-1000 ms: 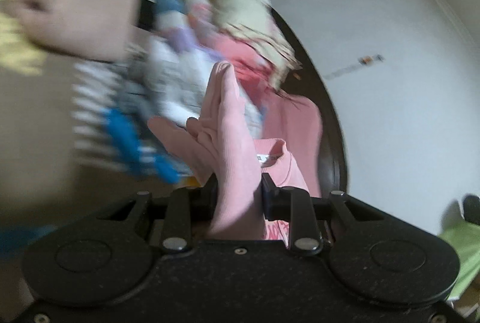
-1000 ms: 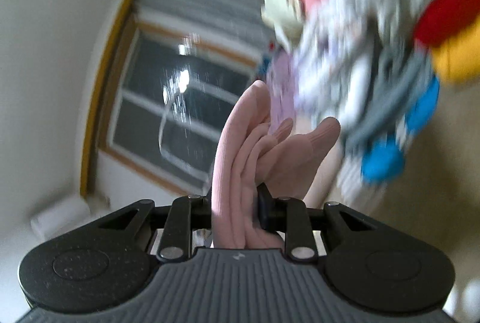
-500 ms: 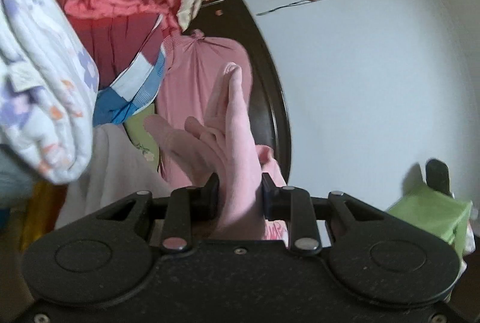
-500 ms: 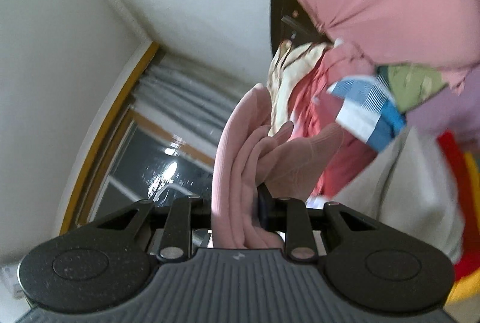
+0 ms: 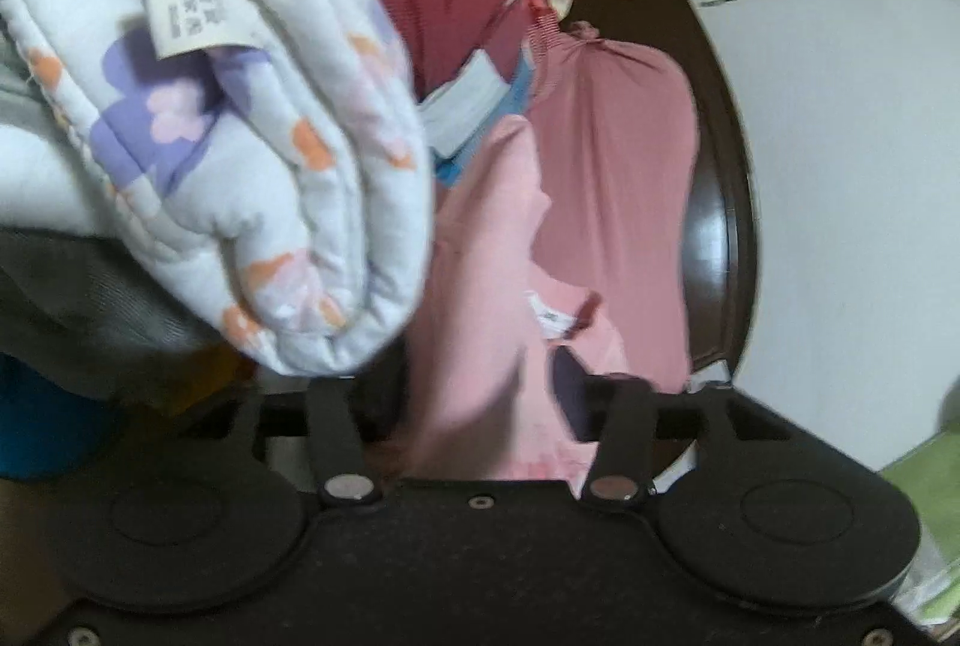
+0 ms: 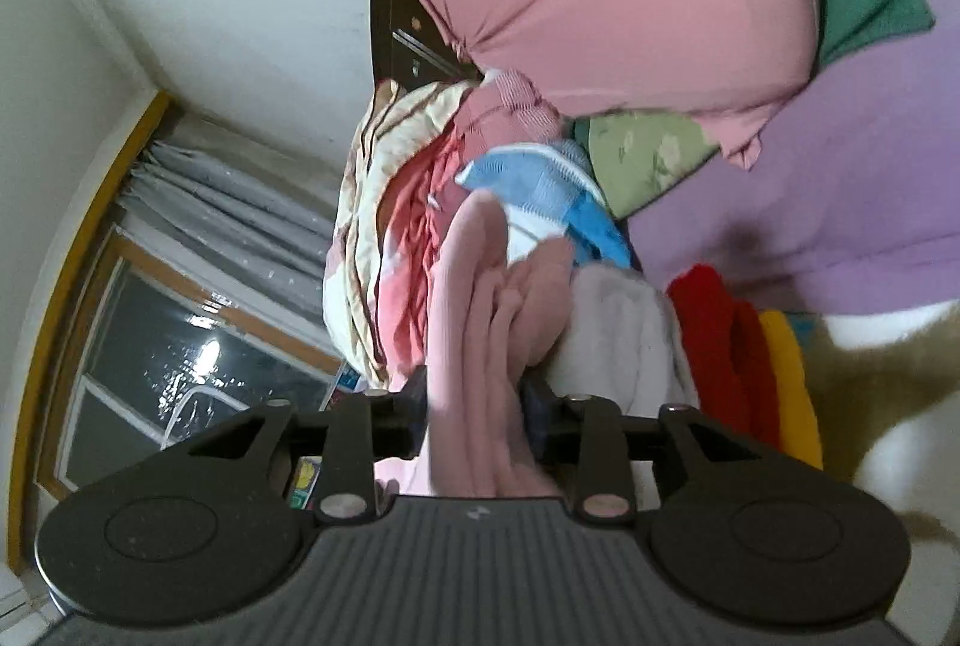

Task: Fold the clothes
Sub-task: 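Carry the sweatshirt with both tools onto the clothes pile, then open both tools to release the sweatshirt and pull them back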

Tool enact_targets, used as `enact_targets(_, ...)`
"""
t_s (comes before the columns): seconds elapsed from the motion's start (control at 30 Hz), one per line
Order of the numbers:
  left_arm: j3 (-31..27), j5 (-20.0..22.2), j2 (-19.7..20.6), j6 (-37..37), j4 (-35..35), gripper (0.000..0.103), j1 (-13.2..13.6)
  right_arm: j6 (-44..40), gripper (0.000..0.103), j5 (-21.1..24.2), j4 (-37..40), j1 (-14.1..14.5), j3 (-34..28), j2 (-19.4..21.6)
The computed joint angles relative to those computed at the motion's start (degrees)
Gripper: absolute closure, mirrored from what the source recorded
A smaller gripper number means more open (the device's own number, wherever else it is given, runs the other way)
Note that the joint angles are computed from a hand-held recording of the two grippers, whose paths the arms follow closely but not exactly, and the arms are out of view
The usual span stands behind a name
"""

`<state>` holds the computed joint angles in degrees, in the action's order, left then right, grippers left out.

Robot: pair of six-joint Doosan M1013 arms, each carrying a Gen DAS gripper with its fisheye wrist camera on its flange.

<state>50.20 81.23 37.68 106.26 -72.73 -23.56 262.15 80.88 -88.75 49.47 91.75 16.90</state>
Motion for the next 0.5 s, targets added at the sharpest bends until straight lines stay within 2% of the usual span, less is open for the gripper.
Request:
enact_targets(0.03, 0.4, 0.0, -0.4, 0.7, -0.1, 0.043, 0.2, -2.2, 0.055, 1.3, 0.6, 0.2, -0.8, 0.3)
enact_targets(0.13, 1.9, -0.8, -2.1, 4.2, 1.4, 0.04, 1.0, -7.9, 0.047, 5.3, 1.2, 2.2, -3.0, 0.7)
enact_targets(0.27, 5.0, -4.2, -5.1, 10.7, 4.4, 0.037, 1.5, -14.9, 0.042, 8.9, 2.8, 4.0, -6.7, 2.2)
enact_targets(0.33, 7.5, -7.2, -7.5, 15.5, 7.3, 0.036, 1.8, -17.7, 0.03, 10.3, 3.6, 5.0, -9.0, 3.1)
enact_targets(0.43, 11.6, -12.1, -11.2, 23.6, 12.0, 0.029, 2.1, -21.0, 0.022, 11.9, 4.2, 6.5, -12.5, 4.8)
enact_targets(0.5, 14.6, -16.3, -14.1, 26.9, 16.7, 0.028, 2.3, -21.9, 0.016, 11.2, 4.0, 7.2, -14.3, 5.8)
